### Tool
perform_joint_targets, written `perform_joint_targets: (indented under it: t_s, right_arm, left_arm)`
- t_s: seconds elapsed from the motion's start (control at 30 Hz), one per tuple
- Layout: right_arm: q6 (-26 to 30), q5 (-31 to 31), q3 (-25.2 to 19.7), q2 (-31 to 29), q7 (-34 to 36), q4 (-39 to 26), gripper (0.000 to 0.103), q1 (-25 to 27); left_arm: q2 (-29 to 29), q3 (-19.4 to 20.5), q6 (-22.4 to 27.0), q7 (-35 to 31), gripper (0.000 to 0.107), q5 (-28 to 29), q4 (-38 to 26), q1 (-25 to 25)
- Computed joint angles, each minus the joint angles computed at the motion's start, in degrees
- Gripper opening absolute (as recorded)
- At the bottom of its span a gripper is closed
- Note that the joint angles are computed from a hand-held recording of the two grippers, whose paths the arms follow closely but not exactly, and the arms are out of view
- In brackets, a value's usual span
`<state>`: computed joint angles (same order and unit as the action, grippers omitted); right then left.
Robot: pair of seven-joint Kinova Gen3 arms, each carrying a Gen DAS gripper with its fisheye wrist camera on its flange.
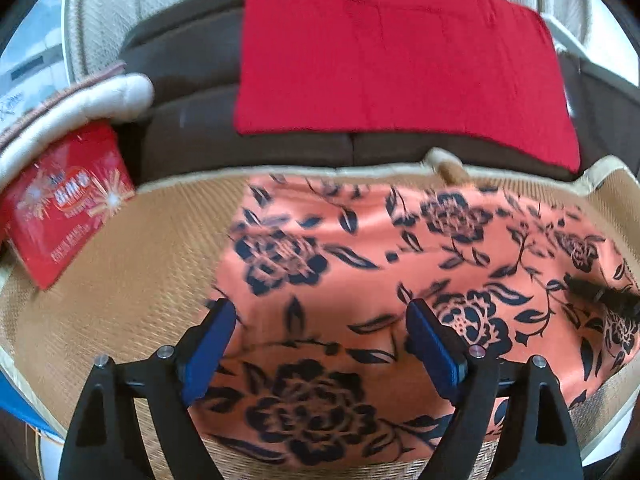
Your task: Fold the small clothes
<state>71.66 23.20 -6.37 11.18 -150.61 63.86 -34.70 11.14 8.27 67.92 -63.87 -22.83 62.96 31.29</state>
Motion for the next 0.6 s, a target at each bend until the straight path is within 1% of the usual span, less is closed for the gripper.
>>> perform_joint_targets:
  t_s: [0.03, 0.07, 0.1, 0.17, 0.2, 0.27, 0.33, 0.37, 0.4, 0.43, 0.47, 0.5, 0.6]
  right_arm:
    - [2.0, -2.2, -0.7, 1.3, 0.9, -0.8, 0.031, 1.4]
    - [3.2, -3.4, -0.7, 1.6, 1.0, -0.9, 0.030, 1.8]
    - [3.5, -3.7, 0.4, 1.5, 1.4, -1.3, 0.030, 1.1]
    - [5.3, -4.3, 0.1, 2.3, 3.1, -3.4, 0.030, 1.4]
    - [5.0, -5.0, 0.5, 2.1, 3.1, -3.2, 0.030, 1.5]
    - [2.8, -5.4, 0.9, 1.1, 1.8, -2.0, 0.030, 2.0]
    - [0.6, -3.2, 1.1, 0.9, 1.6, -2.3, 0.030, 1.8]
    - [-0.1, -2.0, 1.9, 0.8, 1.6, -2.4, 0.030, 1.0]
    - [-0.1, -1.7, 2.1, 1.3, 1.8, -3.2, 0.031, 1.2]
    - [-1.0, -2.4, 1.3, 1.7, 1.9, -3.6, 0.032, 2.5]
    - [-2.0, -3.7, 1.5, 1.9, 2.4, -3.9, 0.032, 3.2]
    - [-2.5, -4.1, 1.6, 2.2, 2.3, -4.2, 0.032, 3.4]
    - [-1.7, -4.1, 2.0, 4.7, 3.8, -7.9, 0.032, 3.0]
  left_arm:
    - [1.2, 0.1, 1.4, 0.1, 0.087, 0.5, -0.9, 0.1]
    - [2.4, 0.1, 2.9, 0.0, 0.087, 1.0, -2.2, 0.1]
    - [3.7, -0.6, 4.5, -0.2, 0.087, 1.9, -3.5, 0.3]
    - [4.5, -0.8, 5.2, 0.0, 0.087, 3.3, -3.3, -0.2]
    - [4.3, -1.0, 4.4, 0.2, 0.088, 4.6, -2.7, -1.0]
    - [3.8, -1.5, 2.8, 1.3, 0.089, 4.5, -1.4, -0.9]
    - [3.8, -1.6, 2.8, 1.4, 0.090, 4.3, -1.3, -0.9]
    - [3.9, -1.6, 2.8, 1.3, 0.090, 4.1, -1.2, -0.8]
    - [3.9, -1.6, 2.9, 1.1, 0.091, 3.6, -1.1, -0.5]
    - [3.9, -1.6, 2.5, 1.2, 0.091, 2.8, -0.7, -0.1]
    - [3.9, -1.6, 2.4, 1.2, 0.092, 2.4, -0.6, 0.1]
    - [3.8, -1.6, 2.1, 1.1, 0.092, 1.8, -0.1, 0.3]
    - [3.4, -1.5, 1.6, 0.6, 0.092, 1.4, 0.4, 0.4]
